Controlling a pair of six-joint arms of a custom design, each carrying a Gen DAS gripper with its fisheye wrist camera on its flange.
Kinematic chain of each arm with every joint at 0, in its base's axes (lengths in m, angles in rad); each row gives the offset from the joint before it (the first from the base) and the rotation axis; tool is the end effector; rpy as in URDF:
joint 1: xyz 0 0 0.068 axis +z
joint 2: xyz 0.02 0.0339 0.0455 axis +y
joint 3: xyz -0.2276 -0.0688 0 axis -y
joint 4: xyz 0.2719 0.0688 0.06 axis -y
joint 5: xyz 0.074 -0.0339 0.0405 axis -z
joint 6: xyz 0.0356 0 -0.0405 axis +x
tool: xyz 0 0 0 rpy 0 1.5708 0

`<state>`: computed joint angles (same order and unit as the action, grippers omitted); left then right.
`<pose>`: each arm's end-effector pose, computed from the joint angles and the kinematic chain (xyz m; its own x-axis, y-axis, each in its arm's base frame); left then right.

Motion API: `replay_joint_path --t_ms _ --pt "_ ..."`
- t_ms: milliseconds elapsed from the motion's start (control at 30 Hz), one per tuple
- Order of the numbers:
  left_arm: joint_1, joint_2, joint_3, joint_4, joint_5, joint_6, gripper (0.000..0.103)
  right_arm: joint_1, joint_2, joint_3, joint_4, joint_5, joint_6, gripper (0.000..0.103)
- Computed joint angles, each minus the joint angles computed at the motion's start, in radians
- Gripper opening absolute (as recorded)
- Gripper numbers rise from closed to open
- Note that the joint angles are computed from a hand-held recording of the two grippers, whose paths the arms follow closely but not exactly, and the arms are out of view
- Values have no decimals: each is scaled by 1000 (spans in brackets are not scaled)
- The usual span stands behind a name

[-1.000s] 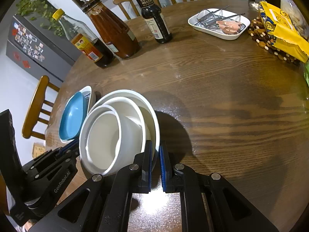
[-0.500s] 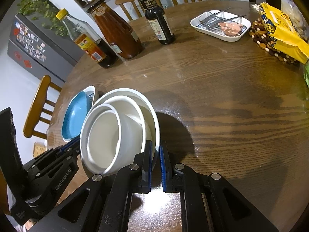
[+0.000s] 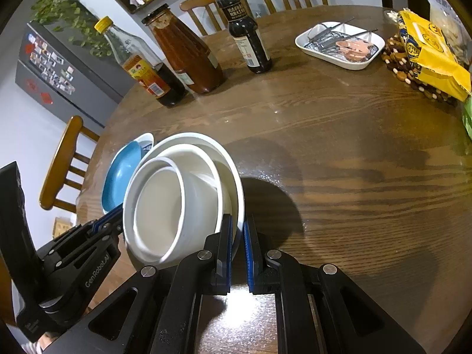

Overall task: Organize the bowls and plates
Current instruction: 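Lift and carry the bowl stack over the blue plate stack with both tools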

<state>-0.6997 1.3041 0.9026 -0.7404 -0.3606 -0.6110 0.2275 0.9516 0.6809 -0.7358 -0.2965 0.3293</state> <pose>0.2211 -0.1697 0.1844 -0.8512 0.0148 -0.5247 0.0025 0.9997 0.0242 0.2156 0.0606 0.1927 -0.8979 0.1096 -0.4262 -0.0820 0.9099 0.4066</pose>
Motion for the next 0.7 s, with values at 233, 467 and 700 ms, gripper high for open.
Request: replay_joint_path --t_ms 233,467,700 --pt "1 -26 -3 -14 -13 -2 4 22 -8 15 -7 11 11 12" --pt "6 -56 -7 -24 -29 -2 4 45 -12 30 -11 22 23 12" --pt "21 -94 -24 -31 -40 4 4 81 -5 46 -4 36 41 12"
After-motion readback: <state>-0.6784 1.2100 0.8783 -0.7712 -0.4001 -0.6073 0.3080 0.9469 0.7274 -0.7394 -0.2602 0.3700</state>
